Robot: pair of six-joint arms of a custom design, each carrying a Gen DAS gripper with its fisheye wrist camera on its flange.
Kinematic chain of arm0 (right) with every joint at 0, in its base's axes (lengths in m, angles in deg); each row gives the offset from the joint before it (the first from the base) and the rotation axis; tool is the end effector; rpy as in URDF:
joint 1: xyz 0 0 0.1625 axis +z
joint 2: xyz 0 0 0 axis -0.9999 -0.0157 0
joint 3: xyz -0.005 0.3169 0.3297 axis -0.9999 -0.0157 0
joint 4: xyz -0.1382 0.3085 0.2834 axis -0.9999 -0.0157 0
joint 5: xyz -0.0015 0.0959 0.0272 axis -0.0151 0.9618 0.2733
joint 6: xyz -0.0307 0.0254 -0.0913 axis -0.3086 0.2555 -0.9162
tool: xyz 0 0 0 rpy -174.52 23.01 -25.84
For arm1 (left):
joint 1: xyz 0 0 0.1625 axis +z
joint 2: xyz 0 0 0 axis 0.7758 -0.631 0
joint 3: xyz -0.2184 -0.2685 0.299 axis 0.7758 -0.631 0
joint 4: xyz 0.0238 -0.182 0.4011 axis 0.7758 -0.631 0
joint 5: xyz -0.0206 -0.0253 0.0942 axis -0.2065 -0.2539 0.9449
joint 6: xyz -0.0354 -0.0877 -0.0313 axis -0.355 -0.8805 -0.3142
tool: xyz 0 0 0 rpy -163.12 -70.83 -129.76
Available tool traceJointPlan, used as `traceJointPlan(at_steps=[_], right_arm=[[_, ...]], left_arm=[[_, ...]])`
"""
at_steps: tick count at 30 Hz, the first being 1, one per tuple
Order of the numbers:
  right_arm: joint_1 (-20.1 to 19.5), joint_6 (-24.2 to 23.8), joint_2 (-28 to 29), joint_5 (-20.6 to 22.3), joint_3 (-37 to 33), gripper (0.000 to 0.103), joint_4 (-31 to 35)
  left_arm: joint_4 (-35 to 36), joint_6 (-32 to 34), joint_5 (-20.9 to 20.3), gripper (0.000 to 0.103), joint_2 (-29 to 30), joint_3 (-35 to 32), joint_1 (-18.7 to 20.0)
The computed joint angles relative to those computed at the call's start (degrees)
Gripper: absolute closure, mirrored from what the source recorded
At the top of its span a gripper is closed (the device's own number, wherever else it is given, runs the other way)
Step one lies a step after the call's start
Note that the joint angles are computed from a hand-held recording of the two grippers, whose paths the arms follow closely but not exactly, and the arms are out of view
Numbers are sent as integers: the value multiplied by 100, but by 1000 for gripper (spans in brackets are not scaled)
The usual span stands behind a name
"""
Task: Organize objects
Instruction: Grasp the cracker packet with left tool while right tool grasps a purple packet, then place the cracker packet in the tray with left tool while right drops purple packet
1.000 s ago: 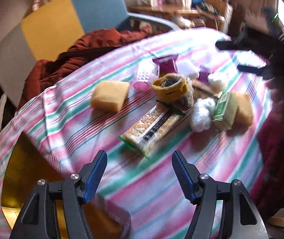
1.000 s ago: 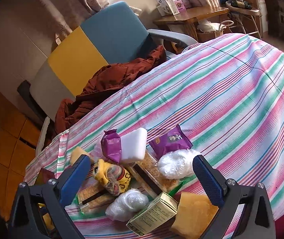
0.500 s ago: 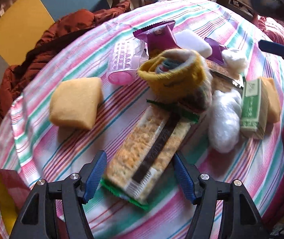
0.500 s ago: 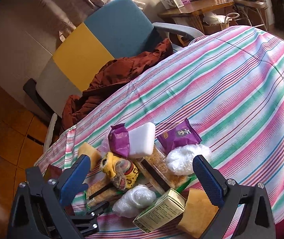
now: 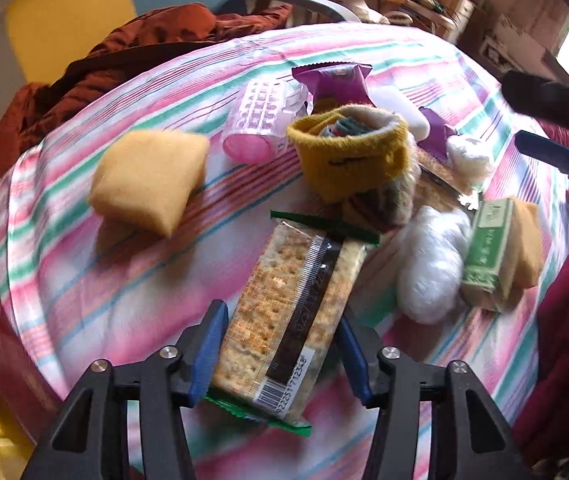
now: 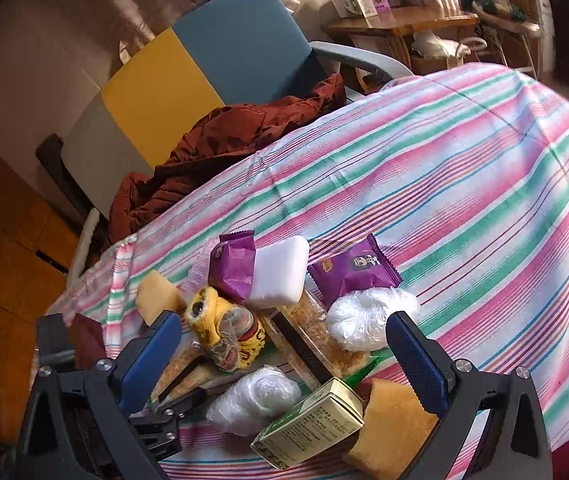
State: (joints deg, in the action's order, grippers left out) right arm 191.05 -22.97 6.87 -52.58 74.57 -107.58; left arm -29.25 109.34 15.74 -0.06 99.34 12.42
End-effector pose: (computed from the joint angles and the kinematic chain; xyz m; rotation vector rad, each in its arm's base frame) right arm 0.2423 -0.7760 0.1928 -0.1984 -2.4757 1.0631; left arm -0.2033 -0.8182 0.1897 1.0100 2.3786 -0.0658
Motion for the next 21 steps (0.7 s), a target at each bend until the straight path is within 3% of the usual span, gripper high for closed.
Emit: traceJointPlan(at_steps=[2, 6, 11, 17, 18, 19, 21], right_arm=[[58, -258, 100, -143, -101, 1, 30], [156, -679, 334, -392, -436, 25, 299], [167, -800, 747, -541, -1178, 29, 956], [169, -724, 1425, -727, -2429, 34, 1730], [162, -720, 1551, -788, -2656, 42, 1912], [155, -719, 1685, -863, -2901, 58, 2186], [135, -642, 1803, -957, -3100, 64, 2515]], left_arm=[[-228, -132, -175, 50, -282, 391, 3], [-504, -269, -424, 50, -716, 912, -9], [-765, -408, -728, 50, -1105, 1236, 19], [-698, -494, -947, 50, -1023, 955, 135], [-672, -518, -970, 50, -1087, 988, 134], [-673, -530, -987, 50, -1146, 1043, 138], [-709, -554, -1019, 50, -1254, 1139, 143]])
